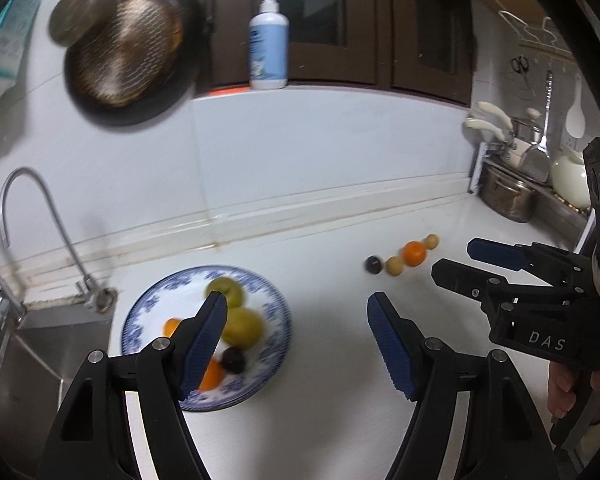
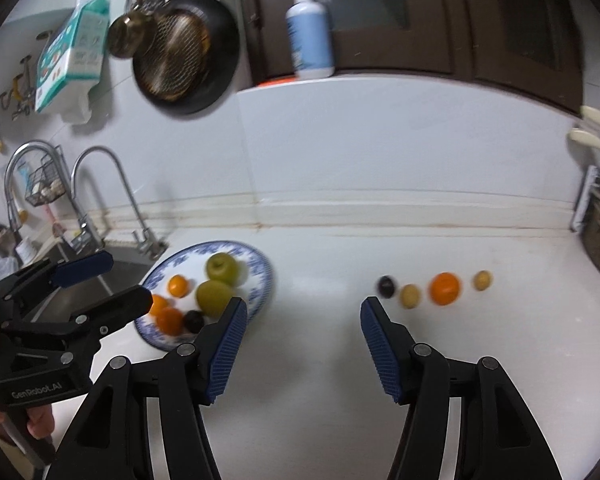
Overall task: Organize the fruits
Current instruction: 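Move both open tools back toward the remaining loose fruits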
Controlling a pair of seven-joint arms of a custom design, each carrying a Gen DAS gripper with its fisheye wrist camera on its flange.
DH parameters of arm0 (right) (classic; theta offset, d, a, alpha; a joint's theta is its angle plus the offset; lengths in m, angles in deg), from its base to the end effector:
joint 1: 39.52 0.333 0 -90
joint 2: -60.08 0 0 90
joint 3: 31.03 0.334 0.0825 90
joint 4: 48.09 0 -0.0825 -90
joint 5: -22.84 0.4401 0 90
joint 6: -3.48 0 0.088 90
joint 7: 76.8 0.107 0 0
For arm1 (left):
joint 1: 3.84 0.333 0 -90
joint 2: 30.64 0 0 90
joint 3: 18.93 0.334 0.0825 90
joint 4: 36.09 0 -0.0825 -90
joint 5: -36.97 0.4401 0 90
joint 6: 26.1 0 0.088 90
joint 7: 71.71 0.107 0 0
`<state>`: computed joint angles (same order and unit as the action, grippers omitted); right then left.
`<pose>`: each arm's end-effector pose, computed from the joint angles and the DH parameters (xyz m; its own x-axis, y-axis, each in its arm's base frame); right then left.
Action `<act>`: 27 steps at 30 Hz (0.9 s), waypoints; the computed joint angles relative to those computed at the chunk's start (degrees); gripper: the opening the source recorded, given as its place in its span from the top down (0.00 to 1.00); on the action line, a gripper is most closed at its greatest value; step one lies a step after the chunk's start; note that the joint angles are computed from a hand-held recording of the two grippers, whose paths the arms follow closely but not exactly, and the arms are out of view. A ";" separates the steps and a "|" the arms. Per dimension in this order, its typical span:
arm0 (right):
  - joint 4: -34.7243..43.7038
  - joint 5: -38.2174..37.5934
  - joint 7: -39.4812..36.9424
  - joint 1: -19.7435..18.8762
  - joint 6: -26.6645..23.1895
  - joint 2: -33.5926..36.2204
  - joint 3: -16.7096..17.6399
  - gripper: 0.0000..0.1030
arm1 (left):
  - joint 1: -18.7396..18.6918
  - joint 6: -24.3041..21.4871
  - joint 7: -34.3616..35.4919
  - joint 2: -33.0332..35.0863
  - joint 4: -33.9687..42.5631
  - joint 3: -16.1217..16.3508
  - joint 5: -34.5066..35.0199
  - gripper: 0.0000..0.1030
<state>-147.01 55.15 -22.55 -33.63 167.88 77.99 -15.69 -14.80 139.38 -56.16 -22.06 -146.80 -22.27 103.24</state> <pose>0.7118 0.2206 0.4903 0.4931 -0.8627 -0.1121 -0.5817 -0.2311 -0.7799 0.6429 -0.2174 0.4672 0.0288 -0.9996 0.0036 -0.5631 -0.0192 -0.8262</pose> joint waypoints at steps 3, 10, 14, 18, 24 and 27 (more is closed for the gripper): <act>0.09 0.84 -0.81 -1.29 0.35 -0.19 -0.27 0.42 | -0.91 -0.40 0.17 1.74 2.42 -0.27 0.16 0.30; 1.03 -0.01 -0.06 -2.64 0.75 0.42 -1.69 0.42 | -3.74 -1.18 3.68 6.61 8.52 0.77 -3.04 0.29; 2.61 -2.82 2.70 -2.75 0.66 1.62 -3.10 0.42 | -5.62 -2.25 7.27 9.58 12.08 1.97 -6.41 0.30; 4.59 -10.05 9.72 -1.12 1.78 3.25 -6.33 0.42 | -6.95 -3.65 12.15 12.63 15.67 2.83 -12.01 0.30; 8.56 -18.91 18.08 -1.48 1.57 6.66 -7.57 0.42 | -8.05 -3.34 21.79 17.48 20.80 3.72 -19.19 0.30; 10.94 -20.73 18.27 -2.80 -0.32 8.59 -6.37 0.42 | -7.99 -2.95 27.98 19.71 23.02 3.55 -22.90 0.30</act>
